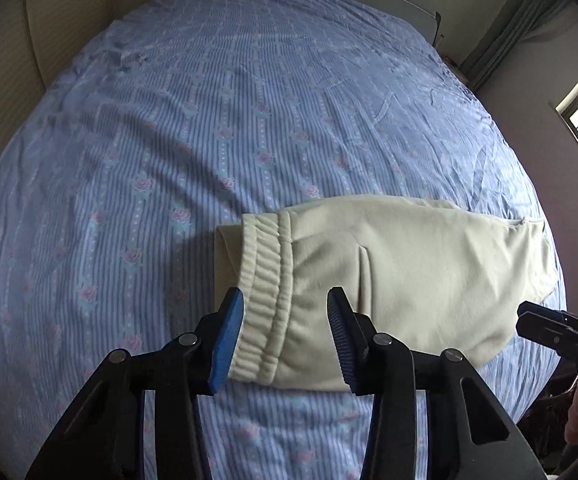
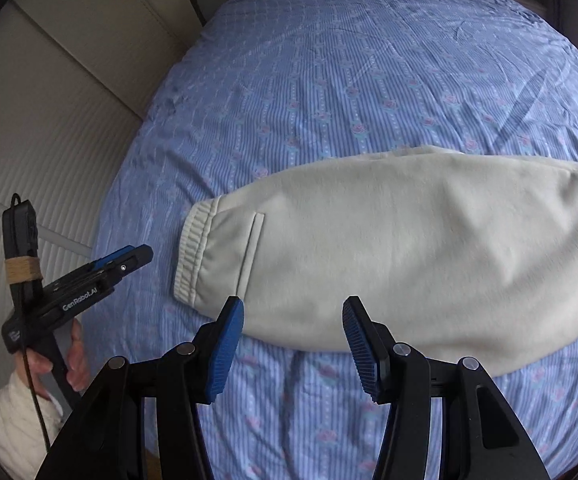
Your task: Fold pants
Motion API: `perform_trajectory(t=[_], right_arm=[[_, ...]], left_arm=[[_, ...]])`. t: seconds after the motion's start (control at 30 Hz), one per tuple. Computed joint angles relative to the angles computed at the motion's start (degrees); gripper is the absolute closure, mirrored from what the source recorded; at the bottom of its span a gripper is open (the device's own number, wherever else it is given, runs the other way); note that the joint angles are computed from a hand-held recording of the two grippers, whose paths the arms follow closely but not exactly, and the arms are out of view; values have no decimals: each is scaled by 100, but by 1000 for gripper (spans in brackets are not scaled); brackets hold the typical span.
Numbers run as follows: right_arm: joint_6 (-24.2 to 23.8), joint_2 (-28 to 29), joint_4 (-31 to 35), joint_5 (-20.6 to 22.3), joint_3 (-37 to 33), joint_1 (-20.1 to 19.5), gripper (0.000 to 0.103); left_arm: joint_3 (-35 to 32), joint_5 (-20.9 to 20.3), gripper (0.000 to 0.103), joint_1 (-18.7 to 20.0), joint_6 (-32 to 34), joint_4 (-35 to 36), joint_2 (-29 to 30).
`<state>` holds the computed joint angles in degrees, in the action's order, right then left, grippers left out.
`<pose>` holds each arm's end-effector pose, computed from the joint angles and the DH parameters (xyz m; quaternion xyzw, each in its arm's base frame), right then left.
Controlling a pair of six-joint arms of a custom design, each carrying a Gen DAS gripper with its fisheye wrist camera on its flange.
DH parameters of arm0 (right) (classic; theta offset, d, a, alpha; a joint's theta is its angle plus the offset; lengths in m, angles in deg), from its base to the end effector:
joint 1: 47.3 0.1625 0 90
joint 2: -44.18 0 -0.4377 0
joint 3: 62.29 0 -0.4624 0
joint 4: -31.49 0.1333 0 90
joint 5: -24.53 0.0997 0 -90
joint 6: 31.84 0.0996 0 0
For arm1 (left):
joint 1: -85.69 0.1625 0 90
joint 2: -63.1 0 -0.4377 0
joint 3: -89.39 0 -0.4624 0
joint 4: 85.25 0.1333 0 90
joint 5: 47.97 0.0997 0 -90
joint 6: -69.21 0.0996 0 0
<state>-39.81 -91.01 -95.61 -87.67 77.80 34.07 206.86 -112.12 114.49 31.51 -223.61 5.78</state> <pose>0.0520 -0.2948 0.4066 -0.0588 -0.9425 0.2426 0.2223 -0.3931 -0.4178 0.0217 0.2199 0.9445 -0.1040 0.2207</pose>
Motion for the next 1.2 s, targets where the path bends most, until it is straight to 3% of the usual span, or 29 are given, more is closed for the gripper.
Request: perform_trajectory(t=[0.13,0.27,0.33,0.4,0.6,0.8,0.9,0.97,1.1,1.2], right_arm=[[194,862,-568,-37,-80,14,50],[307,1371,-798,-153,-128,65,50],[319,1470,-818,-209,-122,96,50],[357,1541,-778,-263,-126,105,50],[352,1506,-526,-172,-139,64,50],[341,1650,-615,-196,-193,173,50],[340,1720,-710,-296,-219,237,50],[308,1701,-765,-299,-210,244,50],[212,1532,-766,-291,-151,329,50],[96,1491,-974,-418,-58,425,50]], left_arm=[[-278,-293,69,567,470,-274,373],[-508,-585,70,937,695,-453,681],[-603,-676,72,1048,712,-462,806],[-633,-973,86,1150,761,-547,836],[-490,-1773,86,1277,994,-1181,644],[-878,-2223,86,1688,619,-1056,1187],[-885,-1990,92,1639,193,-1139,1243],[-736,-1540,96,1369,161,-1326,1058],[-172,-933,96,1030,405,-2583,503],[-444,-689,96,1232,293,-1962,751]])
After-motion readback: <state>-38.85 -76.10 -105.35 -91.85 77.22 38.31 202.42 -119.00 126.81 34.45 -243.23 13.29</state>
